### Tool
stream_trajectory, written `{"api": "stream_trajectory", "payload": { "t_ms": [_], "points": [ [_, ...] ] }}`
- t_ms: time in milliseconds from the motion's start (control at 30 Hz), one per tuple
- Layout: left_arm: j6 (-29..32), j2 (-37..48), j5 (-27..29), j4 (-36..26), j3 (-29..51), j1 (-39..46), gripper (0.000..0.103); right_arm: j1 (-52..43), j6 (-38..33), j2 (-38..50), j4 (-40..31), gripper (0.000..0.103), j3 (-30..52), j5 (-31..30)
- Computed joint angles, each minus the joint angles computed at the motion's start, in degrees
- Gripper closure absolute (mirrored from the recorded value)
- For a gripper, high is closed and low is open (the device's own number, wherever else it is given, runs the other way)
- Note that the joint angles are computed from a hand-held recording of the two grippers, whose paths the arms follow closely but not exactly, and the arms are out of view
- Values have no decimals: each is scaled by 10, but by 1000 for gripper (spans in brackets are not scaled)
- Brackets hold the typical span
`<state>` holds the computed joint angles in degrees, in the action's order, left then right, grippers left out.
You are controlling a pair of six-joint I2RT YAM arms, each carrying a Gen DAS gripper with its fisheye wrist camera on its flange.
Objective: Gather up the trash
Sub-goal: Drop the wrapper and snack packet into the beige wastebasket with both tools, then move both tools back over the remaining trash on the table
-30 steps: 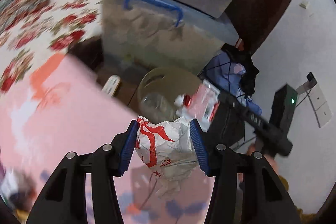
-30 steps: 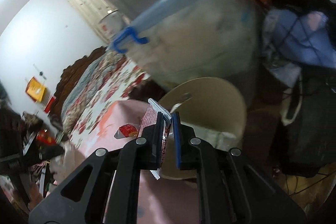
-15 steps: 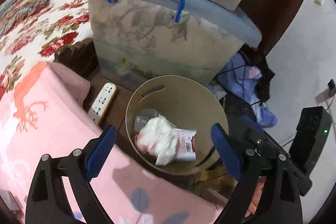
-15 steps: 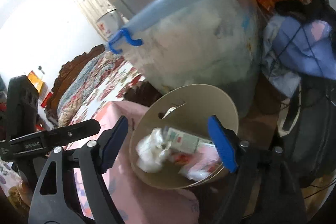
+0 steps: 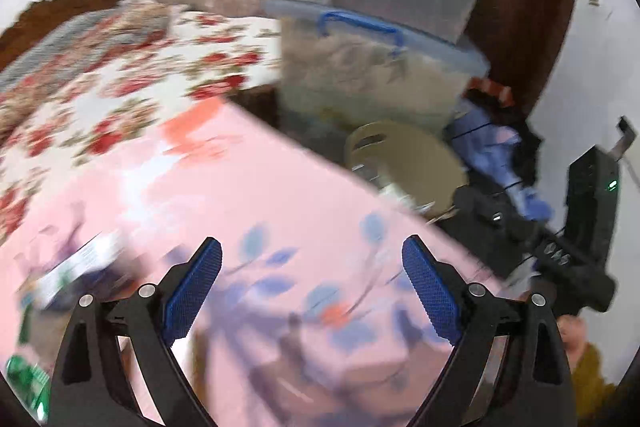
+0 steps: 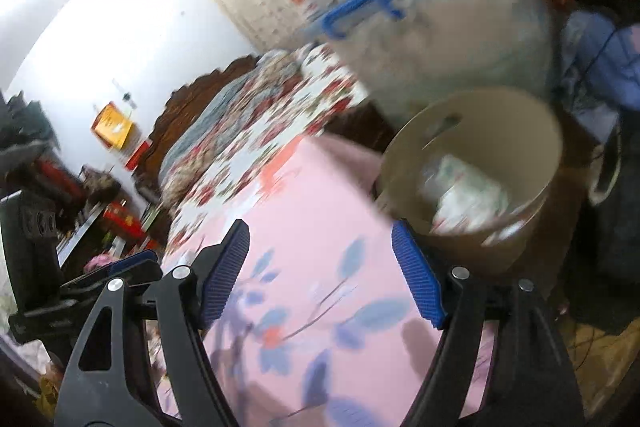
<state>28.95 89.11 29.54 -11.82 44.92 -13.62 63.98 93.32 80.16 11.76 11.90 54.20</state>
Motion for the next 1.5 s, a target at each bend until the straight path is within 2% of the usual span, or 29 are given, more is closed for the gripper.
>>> {"api": "stream_trajectory", "payload": {
  "t_ms": [100,200,467,667,1233,1500],
  "points": [
    [40,-21,10,0,-31,75,15,31,19,80,1,29,64,1],
    [79,-36,30,-8,-47,145,15,65,51,141,-38,29,136,6],
    [165,-30,90,-58,-37,292,15,98,59,207,-128,29,262,-13],
    [196,-18,111,-66,-28,354,15,98,23,238,-163,29,333,-29],
    [257,71,120,-65,25,481,15,75,-87,339,-152,29,471,-101],
    [288,160,137,-155,129,537,16,69,-116,363,-167,29,512,-115]
  ]
}}
